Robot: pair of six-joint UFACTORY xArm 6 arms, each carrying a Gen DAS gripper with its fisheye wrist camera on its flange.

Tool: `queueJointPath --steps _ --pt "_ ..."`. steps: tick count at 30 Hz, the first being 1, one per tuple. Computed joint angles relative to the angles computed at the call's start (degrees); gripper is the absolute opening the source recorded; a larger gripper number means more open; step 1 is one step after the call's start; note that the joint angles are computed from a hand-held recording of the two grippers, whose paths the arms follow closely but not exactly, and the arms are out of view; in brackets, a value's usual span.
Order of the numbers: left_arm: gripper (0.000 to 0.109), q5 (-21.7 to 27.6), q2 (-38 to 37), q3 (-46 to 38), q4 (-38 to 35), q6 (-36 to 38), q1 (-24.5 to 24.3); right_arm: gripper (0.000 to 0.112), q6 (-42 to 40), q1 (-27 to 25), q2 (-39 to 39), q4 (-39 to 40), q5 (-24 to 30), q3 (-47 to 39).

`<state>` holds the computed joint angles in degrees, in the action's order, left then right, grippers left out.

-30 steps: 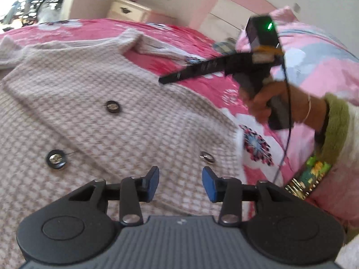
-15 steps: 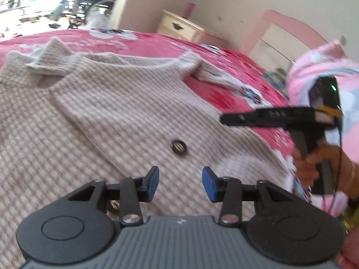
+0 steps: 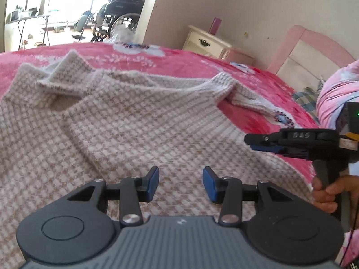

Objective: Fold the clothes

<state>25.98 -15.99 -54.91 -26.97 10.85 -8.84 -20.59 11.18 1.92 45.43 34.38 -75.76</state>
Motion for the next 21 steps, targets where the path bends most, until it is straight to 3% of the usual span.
queueJointPath --steps 3,8,12,17,19,21 --pt "0.043 -0.16 1.71 -0.08 1.54 -1.13 0.15 0.029 0.69 0.19 1.34 0.82 -1.03 -0.59" --pt "0.045 -5.87 1.26 3.51 2.33 2.87 -1.13 0.030 3.89 -0.46 4.65 2.05 -3.43 -2.96" --pt "0.047 -9.80 -0.01 6.56 6.88 3.73 -2.41 0.039 14.81 -3.56 10.53 4.03 -7.94 -7.85" --pt "0.049 -9.77 -0.01 6.72 6.04 4.65 -2.49 0.045 34.73 -8.64 20.22 6.50 -15.06 -15.96" --pt "0.050 -10.16 0.08 6.90 6.64 4.65 -2.62 0.045 35.23 -10.09 24.77 12.86 -15.10 -21.06" --pt "0.051 -10.99 -0.07 7.45 8.10 4.32 -2.87 0.046 38.22 -10.78 29.21 12.86 -13.98 -26.91"
